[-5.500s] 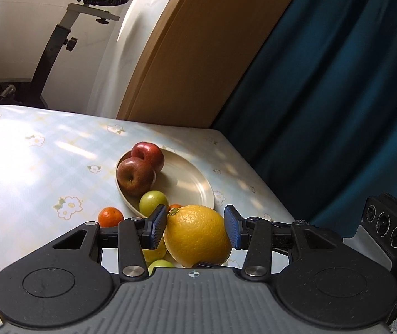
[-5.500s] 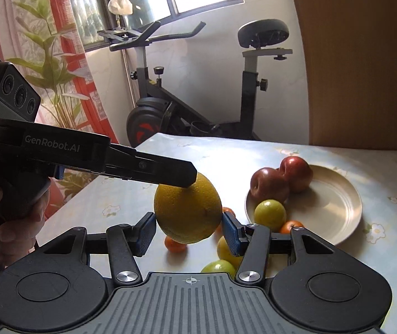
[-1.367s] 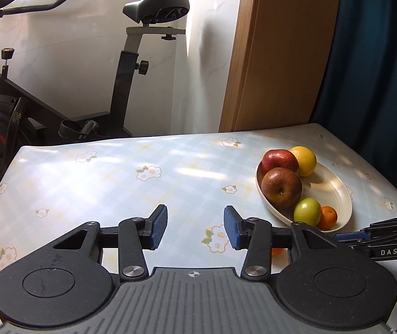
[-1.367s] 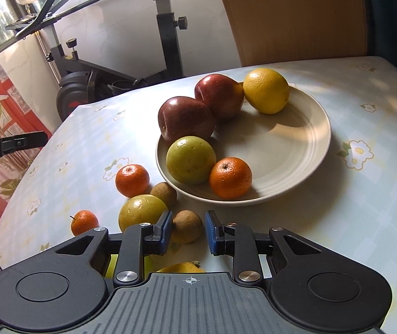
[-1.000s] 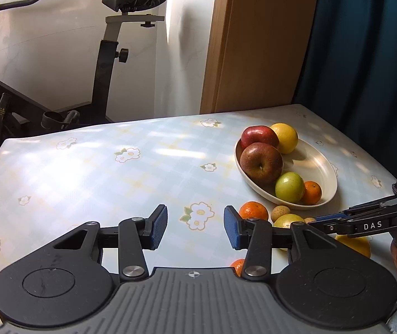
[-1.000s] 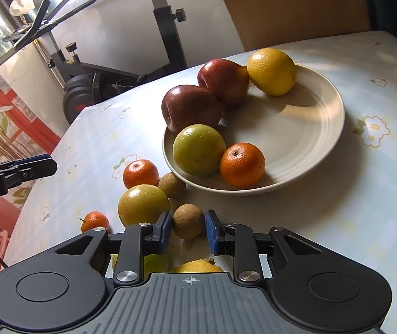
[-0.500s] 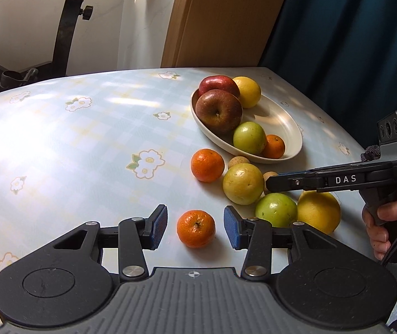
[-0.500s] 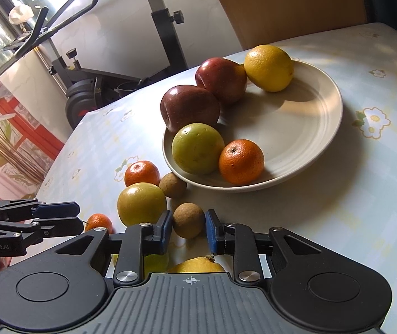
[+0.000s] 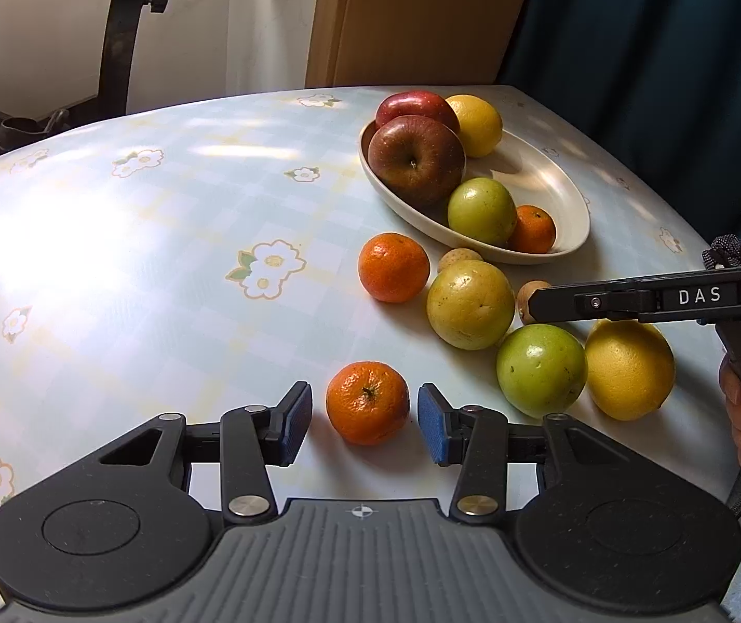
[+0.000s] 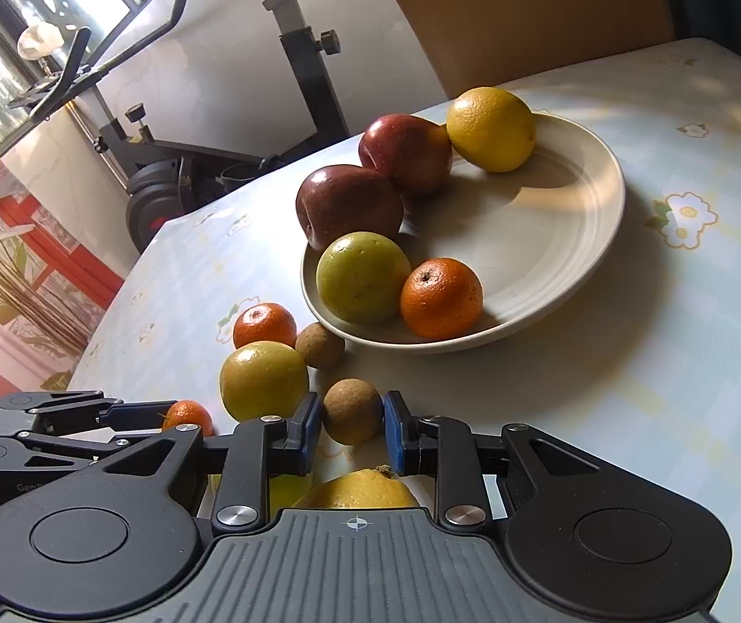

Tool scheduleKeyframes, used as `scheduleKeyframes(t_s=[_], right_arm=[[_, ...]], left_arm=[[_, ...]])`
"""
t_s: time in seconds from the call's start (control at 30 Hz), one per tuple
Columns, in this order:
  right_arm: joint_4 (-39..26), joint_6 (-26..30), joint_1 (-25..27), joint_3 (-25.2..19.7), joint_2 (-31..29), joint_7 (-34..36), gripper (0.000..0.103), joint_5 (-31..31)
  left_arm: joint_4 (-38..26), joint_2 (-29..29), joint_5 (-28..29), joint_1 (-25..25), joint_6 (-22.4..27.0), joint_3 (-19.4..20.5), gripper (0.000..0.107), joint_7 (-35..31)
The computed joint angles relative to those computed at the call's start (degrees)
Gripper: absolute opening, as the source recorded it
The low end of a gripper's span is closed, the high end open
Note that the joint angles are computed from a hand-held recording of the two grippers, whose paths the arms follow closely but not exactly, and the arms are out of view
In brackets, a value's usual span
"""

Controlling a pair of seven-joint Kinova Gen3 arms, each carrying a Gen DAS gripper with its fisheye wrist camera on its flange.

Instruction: Organize fruits

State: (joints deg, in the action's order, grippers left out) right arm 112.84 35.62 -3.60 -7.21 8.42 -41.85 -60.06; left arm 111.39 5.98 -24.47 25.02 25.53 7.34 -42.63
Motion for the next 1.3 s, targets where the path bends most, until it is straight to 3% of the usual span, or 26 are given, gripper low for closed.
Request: scheduleKeyframes(t_s=[0.07,0.53,0.67,0.97,1.13,1.3], right_arm=[[0.12,0.37,0.31,-0.01,0.03,0.74,0.024,-0.86],[1.55,4.07,2.88,2.42,-1.66,10.54,0.024,-9.98],[1.62,4.53,4.12,3.84,-1.77,13.54,0.024,-12.78],[-3.17,1.16,5.88,4.62,0.38,19.51,0.024,-12.04],[-8.35,3.11,8.48,3.84,3.76,19.74,0.024,-7.94],[-9.60,3.17,11.10,2.34,5.34,21.86,0.024,-8.34]], left_arm=[[-0.19,0.19,-0.59,0.33,0.48,-0.09,0.036,0.55],[-2.80,-2.74,-10.13,0.92,4.42,1.83,0.036,11.11],[-6.07,-1.91,-11.08,1.02,6.84,2.62,0.036,10.27],[-18.65,5.98,-11.64,4.34,12.76,1.44,0.036,2.70],[-28.09,12.30,-7.03,4.85,15.42,0.66,0.036,-7.10],[-36.63,18.22,0.46,3.49,18.04,0.24,0.036,-14.28]])
